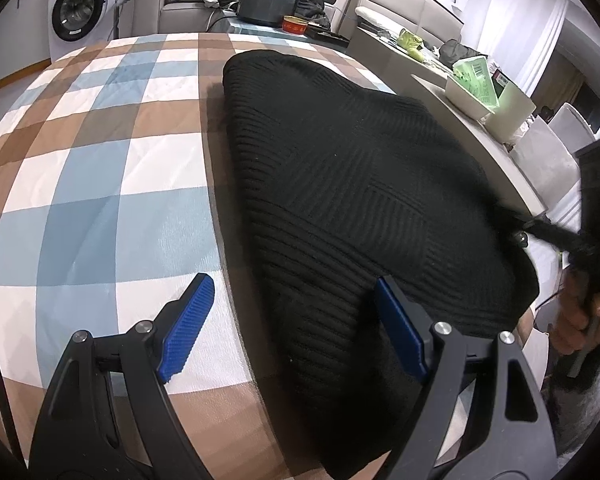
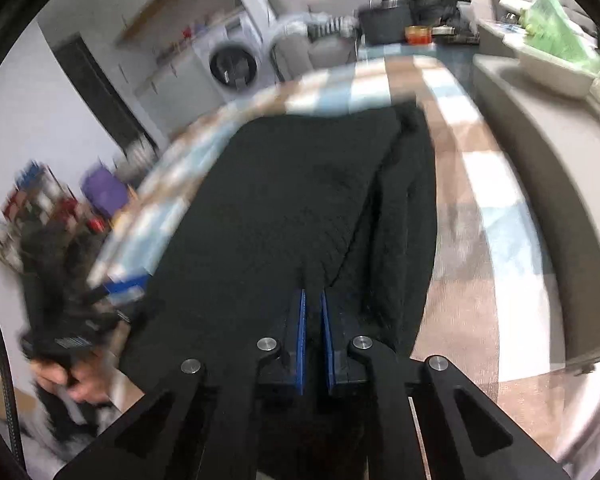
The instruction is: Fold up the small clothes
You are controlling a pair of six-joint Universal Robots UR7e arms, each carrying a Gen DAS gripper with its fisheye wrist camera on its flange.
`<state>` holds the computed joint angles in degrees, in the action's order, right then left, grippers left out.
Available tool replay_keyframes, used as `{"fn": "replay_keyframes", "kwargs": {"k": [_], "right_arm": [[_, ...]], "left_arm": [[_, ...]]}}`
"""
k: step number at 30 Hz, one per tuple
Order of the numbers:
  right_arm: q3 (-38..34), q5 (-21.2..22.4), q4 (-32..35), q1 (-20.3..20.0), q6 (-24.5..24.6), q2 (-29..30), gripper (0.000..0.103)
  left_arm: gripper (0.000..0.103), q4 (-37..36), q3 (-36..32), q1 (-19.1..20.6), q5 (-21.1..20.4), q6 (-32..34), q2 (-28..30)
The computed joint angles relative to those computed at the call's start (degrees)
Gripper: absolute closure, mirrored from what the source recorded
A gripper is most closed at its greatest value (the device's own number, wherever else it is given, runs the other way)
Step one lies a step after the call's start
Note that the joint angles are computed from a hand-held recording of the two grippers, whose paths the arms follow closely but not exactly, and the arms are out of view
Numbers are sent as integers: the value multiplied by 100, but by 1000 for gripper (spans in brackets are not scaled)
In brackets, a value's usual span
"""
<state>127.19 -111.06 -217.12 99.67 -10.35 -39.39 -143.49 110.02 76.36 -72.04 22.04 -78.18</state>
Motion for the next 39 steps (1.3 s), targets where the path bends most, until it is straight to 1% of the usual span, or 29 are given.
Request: {"fn": "replay_keyframes", "kwargs": {"k": [1, 4, 5, 7, 8, 9, 11, 13, 14, 16, 17, 20, 22, 23, 24, 25, 26, 27, 29, 30, 31, 32, 33, 34, 35, 36, 37, 38, 39], "right_arm": [[83, 129, -146, 26, -16, -64, 96], [139, -53, -120, 140, 40, -122, 96], [121, -215, -28, 134, 111, -90, 96], [-11, -548, 572, 63, 298, -42, 96], [-50, -638, 624, 55, 249, 29, 95], [-40, -656, 516, 84, 213, 50, 91], [-12, -664, 700, 157, 262, -86, 87], [84, -582, 669, 164, 231, -205, 72], [114, -506, 706, 127, 206, -266, 70], [215, -389, 884, 89, 256, -385, 70], [346, -202, 1002, 4, 196, -490, 70], [614, 3, 1018, 8, -94, -604, 70], [705, 194, 1191, 58, -313, -659, 71], [699, 144, 1192, 99, -352, -619, 73], [650, -73, 1127, 177, -391, -515, 81], [621, -199, 1118, 217, -404, -460, 85], [597, -227, 1050, 218, -466, -424, 93], [624, -205, 925, 238, -513, -418, 96], [727, -139, 644, 304, -636, -457, 97], [753, -190, 643, 340, -677, -468, 97], [746, -332, 779, 365, -703, -468, 97], [676, -516, 1048, 326, -672, -457, 97], [630, -582, 1284, 279, -593, -460, 96], [630, -512, 1281, 242, -575, -466, 93], [646, -405, 1285, 207, -451, -553, 91], [668, -356, 1205, 206, -337, -623, 86], [682, -335, 959, 206, -330, -632, 81], [664, -392, 477, 218, -362, -557, 79], [589, -564, 177, 239, -318, -470, 77]], "left_arm": [[23, 0, -1, 0, -7, -2, -4], [23, -4, -5, 2, -47, 4, -17], [23, -18, -4, -1, -41, 6, -15], [23, -15, -4, -9, -14, 7, -17], [23, -29, 16, -21, 26, 13, -35], [23, -39, 40, -28, 36, 26, -63], [23, -10, 42, -21, 16, 46, -95], [23, -28, 33, -19, 36, 37, -86], [23, -48, 33, -20, 58, 11, -76], [23, -25, 16, -3, 17, -57, -66], [23, 17, 6, 5, -17, -74, -63], [23, -1, 35, -32, 38, -4, -48], [23, 1, 40, -44, 28, -21, -38], [23, 19, 39, -48, 0, -55, -40], [23, 43, 37, -55, -22, -67, -46], [23, 60, 43, -73, -25, -61, -58], [23, 61, 74, -110, 15, -32, -90], [23, 41, 113, -146, 58, 1, -129], [23, 24, 213, -211, 58, 89, -261], [23, 54, 250, -238, 14, 106, -329], [23, 90, 273, -259, -29, 124, -377], [23, 120, 309, -296, -68, 166, -430], [23, 126, 348, -337, -71, 211, -470], [23, 116, 397, -383, -73, 269, -509], [23, 115, 460, -433, -94, 339, -558], [23, 124, 501, -460, -125, 388, -584], [23, 144, 536, -483, -163, 428, -596], [23, 190, 570, -502, -209, 476, -592], [23, 223, 608, -521, -213, 510, -582]]}}
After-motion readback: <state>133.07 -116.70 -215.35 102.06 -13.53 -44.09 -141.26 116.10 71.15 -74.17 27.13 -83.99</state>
